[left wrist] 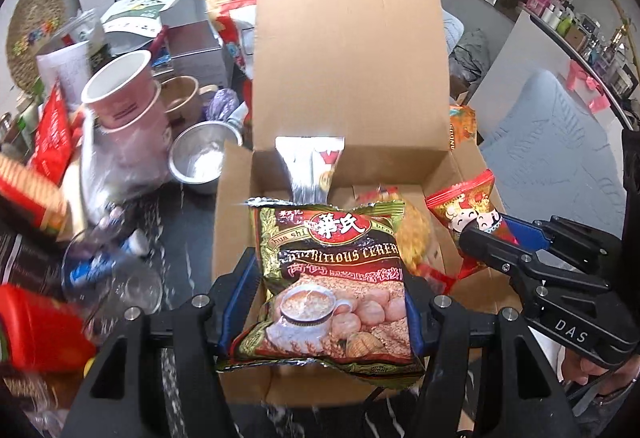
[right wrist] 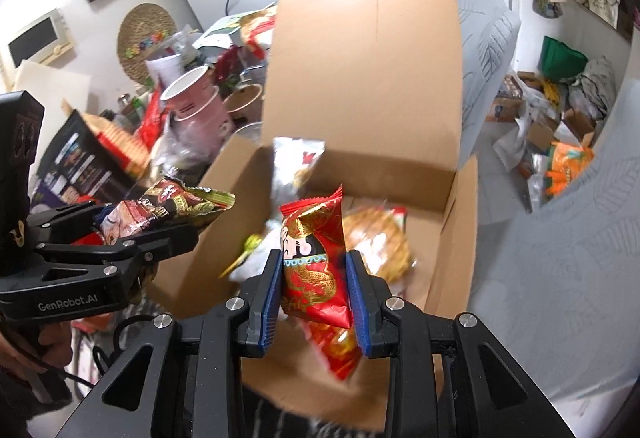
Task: Organize snacks
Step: 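Lower both bags into the box and open both grippers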
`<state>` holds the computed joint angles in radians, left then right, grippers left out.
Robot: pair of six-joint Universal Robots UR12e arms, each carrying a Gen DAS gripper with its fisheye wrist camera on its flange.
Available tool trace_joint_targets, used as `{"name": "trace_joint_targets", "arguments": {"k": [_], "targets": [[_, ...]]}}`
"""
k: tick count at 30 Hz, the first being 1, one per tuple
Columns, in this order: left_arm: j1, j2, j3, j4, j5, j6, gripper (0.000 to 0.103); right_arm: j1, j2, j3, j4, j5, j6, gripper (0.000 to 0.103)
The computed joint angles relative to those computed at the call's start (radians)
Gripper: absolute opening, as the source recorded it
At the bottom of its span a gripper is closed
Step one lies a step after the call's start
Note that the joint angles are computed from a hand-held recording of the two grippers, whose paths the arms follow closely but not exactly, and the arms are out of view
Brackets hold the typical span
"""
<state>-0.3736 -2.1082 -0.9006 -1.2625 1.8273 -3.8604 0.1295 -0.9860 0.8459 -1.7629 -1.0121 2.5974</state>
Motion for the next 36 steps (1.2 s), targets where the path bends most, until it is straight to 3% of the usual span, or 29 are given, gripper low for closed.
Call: {"name": "trace_joint_targets", "arguments": {"k": [12, 16, 22, 29, 33, 36], "targets": [[0.028, -0.109, 0.132, -0.080, 0.017, 0.048, 0.061, 0.029, 0.132, -0.177, 0.040, -0.077, 0.003, 0.031], [0.024, -0.143, 0.180, -0.128, 0.053, 0.071, 0.061, 0.036, 0.164, -0.222, 0.071, -0.111, 0.017, 0.031], [0.028, -0.157, 0.192, -0.143, 0.036, 0.092, 0.061, 0.043, 0.178, -0.237, 0.079, -0.155, 0.012, 0.031], [0.027, -0.180, 0.236, -0.229, 0.037, 0.074, 0.063, 0.052, 0.179, -0.236, 0.064, -0.206, 0.009, 0.032], [0.027, -0.186, 0.257, -0.266, 0.039, 0.057, 0.064, 0.053, 0.166, -0.216, 0.038, -0.224, 0.021, 0.049], [0.025, -0.185, 0.263, -0.273, 0.051, 0.055, 0.067, 0.050, 0.159, -0.209, 0.033, -0.220, 0.027, 0.049]]}}
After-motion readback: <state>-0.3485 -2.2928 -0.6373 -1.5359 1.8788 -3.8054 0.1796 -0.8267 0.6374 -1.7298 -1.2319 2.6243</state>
